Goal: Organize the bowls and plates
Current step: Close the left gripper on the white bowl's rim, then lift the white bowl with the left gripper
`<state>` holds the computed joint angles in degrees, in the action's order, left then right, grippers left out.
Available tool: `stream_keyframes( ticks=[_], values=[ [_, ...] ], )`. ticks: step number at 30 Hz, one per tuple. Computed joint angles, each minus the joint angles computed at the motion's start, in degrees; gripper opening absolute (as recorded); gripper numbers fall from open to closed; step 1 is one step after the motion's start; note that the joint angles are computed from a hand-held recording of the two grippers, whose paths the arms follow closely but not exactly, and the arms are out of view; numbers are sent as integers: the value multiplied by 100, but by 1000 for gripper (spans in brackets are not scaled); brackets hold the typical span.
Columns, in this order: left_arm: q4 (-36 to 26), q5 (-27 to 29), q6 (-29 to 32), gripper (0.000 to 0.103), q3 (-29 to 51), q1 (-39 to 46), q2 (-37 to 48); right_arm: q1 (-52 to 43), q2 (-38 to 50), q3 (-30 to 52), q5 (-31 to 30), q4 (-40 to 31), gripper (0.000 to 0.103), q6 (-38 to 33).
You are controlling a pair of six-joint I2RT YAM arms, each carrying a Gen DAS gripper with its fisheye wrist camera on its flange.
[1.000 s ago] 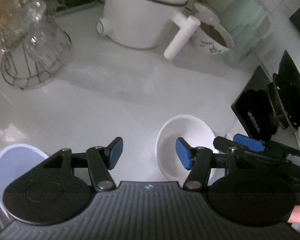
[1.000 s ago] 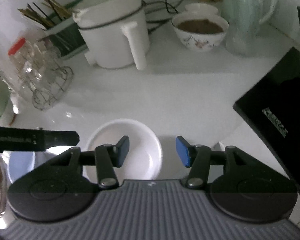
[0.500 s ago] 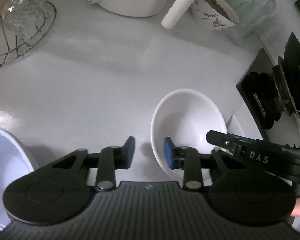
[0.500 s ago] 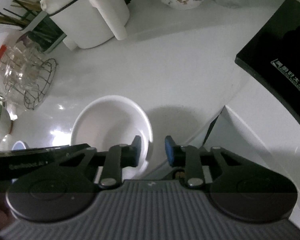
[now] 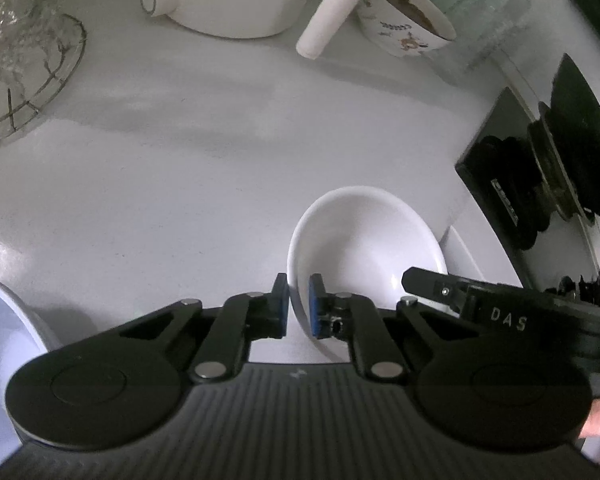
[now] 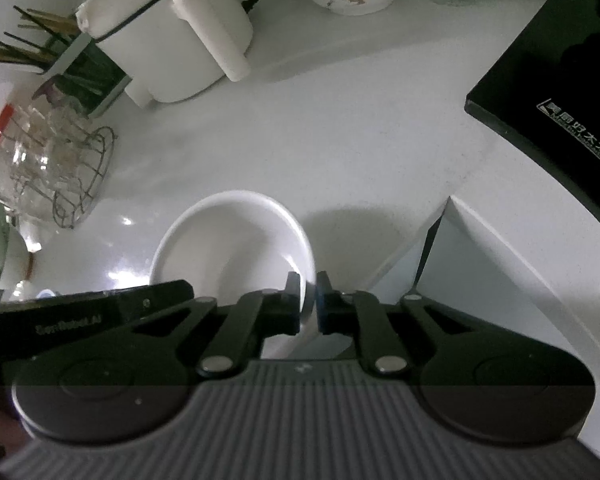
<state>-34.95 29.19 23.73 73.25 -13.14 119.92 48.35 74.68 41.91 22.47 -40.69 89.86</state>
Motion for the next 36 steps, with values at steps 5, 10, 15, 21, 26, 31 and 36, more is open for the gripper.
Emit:
stream_keyframes(
  ticks=[5, 10, 15, 21, 26, 31, 36],
  values=[
    [-225, 34, 132, 12, 68, 87, -164, 143, -104, 235, 195, -266, 10, 174],
    [-397, 86, 276, 12, 97, 147, -399, 282, -52, 545, 346, -570, 10, 312],
    [-715, 213, 467, 12, 218, 304, -591, 410, 18, 909, 516, -929, 10, 397],
    [-1034, 155, 585, 12, 335, 545, -888, 505, 137, 1295, 631, -1022, 10, 425],
    [-1403, 122, 730, 12, 599, 760, -1105, 526, 193, 1587, 625, -946, 11, 339],
    [-1569, 213, 780, 12, 710, 1002, -1197, 523, 432, 1995, 622, -1053, 11, 76],
    [-1622, 383, 761, 12, 696, 1339, -1299, 495, 585, 2278, 602, -1007, 11, -226]
  ],
)
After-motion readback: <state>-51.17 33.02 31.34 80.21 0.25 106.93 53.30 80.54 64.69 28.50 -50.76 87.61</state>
